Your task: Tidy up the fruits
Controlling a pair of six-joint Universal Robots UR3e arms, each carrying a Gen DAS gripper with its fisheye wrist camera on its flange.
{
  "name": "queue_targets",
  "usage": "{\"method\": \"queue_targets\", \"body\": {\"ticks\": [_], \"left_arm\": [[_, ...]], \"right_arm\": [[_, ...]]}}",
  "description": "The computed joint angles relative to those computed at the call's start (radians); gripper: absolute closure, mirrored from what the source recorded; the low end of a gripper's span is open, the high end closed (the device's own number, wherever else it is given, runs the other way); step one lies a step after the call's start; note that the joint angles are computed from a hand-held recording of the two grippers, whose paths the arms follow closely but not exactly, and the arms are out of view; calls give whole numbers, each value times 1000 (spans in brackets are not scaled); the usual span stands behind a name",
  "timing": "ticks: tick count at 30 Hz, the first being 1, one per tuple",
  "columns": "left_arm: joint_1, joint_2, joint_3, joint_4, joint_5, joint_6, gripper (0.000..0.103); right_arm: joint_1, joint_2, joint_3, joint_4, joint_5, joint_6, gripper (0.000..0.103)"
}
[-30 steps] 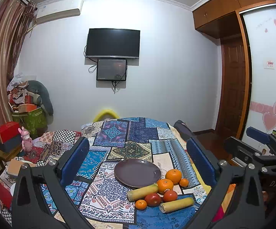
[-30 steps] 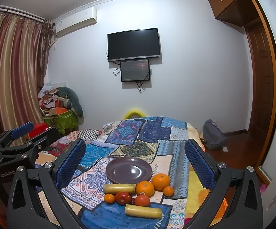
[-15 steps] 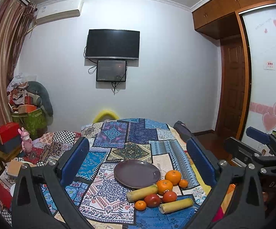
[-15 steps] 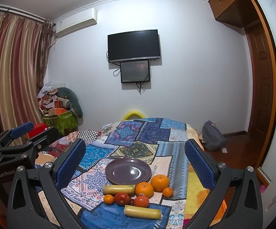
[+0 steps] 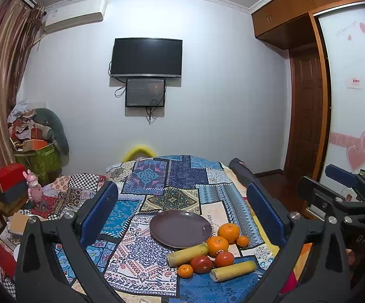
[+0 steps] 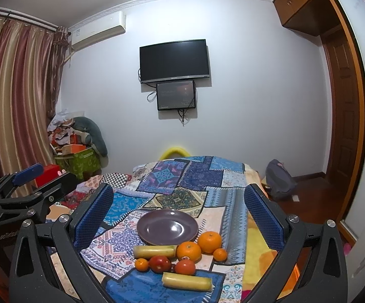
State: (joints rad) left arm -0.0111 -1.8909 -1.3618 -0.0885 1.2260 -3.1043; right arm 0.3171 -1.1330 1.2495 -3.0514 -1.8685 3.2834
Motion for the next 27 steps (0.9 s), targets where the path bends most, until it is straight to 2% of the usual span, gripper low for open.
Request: {"method": "queue_targets", "body": {"ticks": [5,8,11,15,23,27], "left_arm": [[-9,-26,20,-28,-7,18,4],[-21,-56,56,-68,9,33,15],[-29,-98,110,-129,16,39,20],[-31,-174,214,-250,20,41,31],[-36,-359,457,-489,25,60,36],[-40,-471,614,-620,35,78,36]], "right_arm": [[-28,-2,20,14,42,22,1],[-44,3,22,42,58,26,11],[-65,12,19,82,83,32,20],[-106,19,36,129,138,47,32],[-168,61,17,242,238,72,44],[-188,90,-9,308,283,73,44]]}}
